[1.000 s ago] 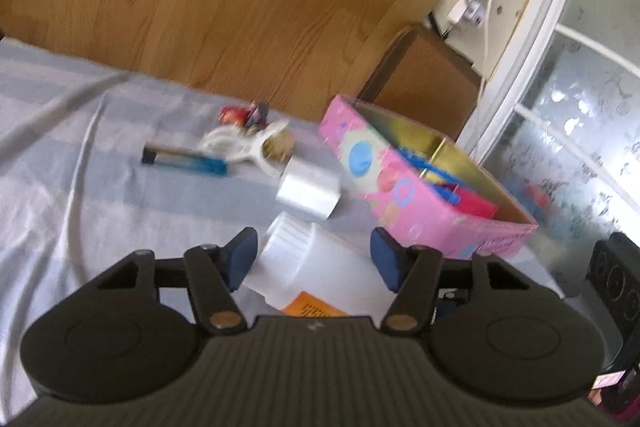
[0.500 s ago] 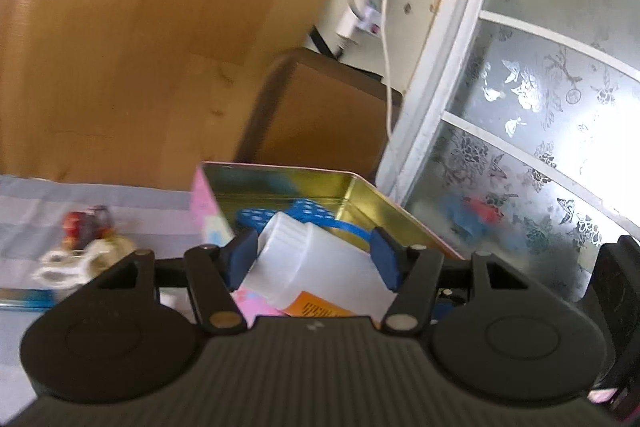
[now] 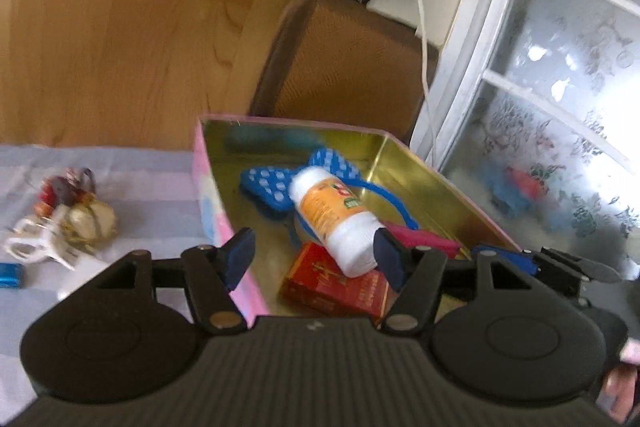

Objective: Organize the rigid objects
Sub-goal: 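Carry the white pill bottle into the pink tin and release it, then grasp the white plastic clip with the right gripper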

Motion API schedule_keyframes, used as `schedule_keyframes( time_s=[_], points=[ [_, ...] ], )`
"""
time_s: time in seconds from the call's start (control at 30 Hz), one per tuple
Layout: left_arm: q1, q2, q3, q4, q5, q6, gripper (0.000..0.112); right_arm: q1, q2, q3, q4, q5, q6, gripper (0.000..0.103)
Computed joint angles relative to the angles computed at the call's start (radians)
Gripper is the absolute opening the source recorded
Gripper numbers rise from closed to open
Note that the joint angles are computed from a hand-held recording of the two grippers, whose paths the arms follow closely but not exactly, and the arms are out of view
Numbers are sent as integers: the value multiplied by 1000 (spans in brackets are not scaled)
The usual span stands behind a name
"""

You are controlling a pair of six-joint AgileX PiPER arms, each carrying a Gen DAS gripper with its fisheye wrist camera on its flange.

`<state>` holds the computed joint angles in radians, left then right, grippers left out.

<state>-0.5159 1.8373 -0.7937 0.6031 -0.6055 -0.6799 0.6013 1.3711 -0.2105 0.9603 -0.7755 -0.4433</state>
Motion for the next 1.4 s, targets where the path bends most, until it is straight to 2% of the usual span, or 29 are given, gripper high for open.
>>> schedule_keyframes(
  time_s=[0.13,0.23,0.3,0.37,0.5,0.63,0.77,0.9,1.03,1.1,1.27,1.37,1.4],
  points=[
    [147,-55,125,44,-112,23,67,-20,-69,40,-64,-5,91,61],
    [261,-71,172,43,-134,78,67,-104,-74,38,-235,21,220,60],
    [335,-56,176,51,-134,103,67,-102,-44,22,-249,-5,238,60],
    [407,-27,165,65,-133,103,67,-141,-8,-13,-279,4,252,60],
    [519,38,126,105,-141,55,67,-271,61,-109,-386,121,298,46],
    [560,95,105,78,-177,70,67,-332,143,-230,-377,265,235,36],
    [582,147,82,84,-199,42,67,-286,148,-308,-284,325,133,36],
    [624,157,86,129,-254,-35,67,-204,149,-383,-369,363,214,37],
    [662,167,85,166,-288,-107,67,-86,275,-541,-419,380,259,37],
    [676,170,80,169,-290,-131,67,-35,378,-650,-354,386,197,37],
    [695,167,77,137,-285,-141,67,21,600,-916,69,425,-119,37],
    [714,163,71,144,-294,-164,67,-9,705,-1065,360,515,-385,36],
    [724,163,70,150,-301,-175,67,-17,731,-1101,448,544,-466,26]
  ],
)
